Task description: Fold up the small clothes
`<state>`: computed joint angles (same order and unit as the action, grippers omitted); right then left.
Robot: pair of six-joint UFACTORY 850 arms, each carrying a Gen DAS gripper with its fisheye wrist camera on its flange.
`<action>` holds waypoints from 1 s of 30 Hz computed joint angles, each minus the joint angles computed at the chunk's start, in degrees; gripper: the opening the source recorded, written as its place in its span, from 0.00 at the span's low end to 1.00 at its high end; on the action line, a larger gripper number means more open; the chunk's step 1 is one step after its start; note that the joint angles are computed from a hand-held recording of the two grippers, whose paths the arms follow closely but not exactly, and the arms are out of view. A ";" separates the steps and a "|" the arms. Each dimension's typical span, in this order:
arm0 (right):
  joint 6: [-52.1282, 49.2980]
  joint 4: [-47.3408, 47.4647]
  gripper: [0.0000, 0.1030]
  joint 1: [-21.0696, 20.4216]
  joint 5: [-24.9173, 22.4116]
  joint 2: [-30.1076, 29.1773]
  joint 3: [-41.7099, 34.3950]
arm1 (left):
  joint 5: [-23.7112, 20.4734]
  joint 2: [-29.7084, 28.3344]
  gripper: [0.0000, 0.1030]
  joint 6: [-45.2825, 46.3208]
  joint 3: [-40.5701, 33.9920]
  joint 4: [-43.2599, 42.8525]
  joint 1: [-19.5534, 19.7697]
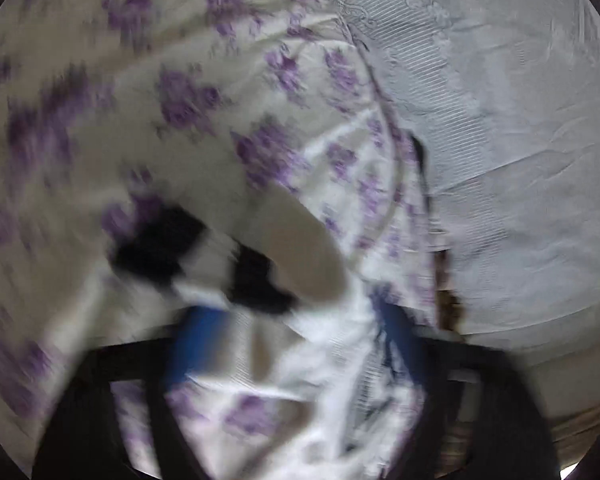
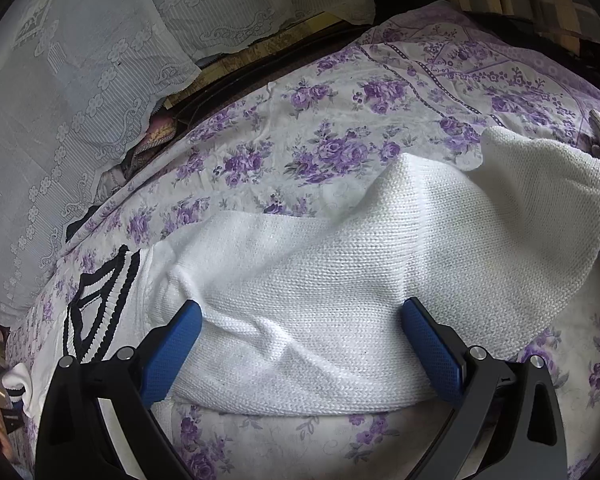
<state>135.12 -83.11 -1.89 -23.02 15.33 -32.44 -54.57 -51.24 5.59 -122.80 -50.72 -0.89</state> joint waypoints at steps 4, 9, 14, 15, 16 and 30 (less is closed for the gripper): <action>-1.07 0.93 0.97 0.08 -0.26 -0.22 -0.23 | 4.29 0.45 0.13 -1.65 -3.20 12.18 0.16; -1.88 1.54 0.97 0.01 -0.34 -0.29 -0.34 | 6.45 -1.03 0.18 -14.49 -12.86 33.74 1.69; -1.27 0.93 0.97 -0.12 -0.10 -0.25 -0.24 | 7.88 -1.07 0.96 -25.28 -14.22 57.09 2.69; -1.35 1.00 0.97 -0.09 -0.17 -0.31 -0.27 | 9.58 0.65 0.96 -24.44 -10.78 56.17 3.38; -1.66 1.28 0.97 -0.04 -0.27 -0.38 -0.34 | 9.96 1.48 0.95 -21.53 -8.94 52.86 4.38; -1.20 1.02 0.97 0.10 -0.41 -0.33 -0.32 | 4.23 -3.99 0.63 -0.41 -11.14 37.77 -0.37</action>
<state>133.93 -82.10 -1.79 -23.43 15.00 -32.75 -50.35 -55.23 5.17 -133.94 -12.94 -1.27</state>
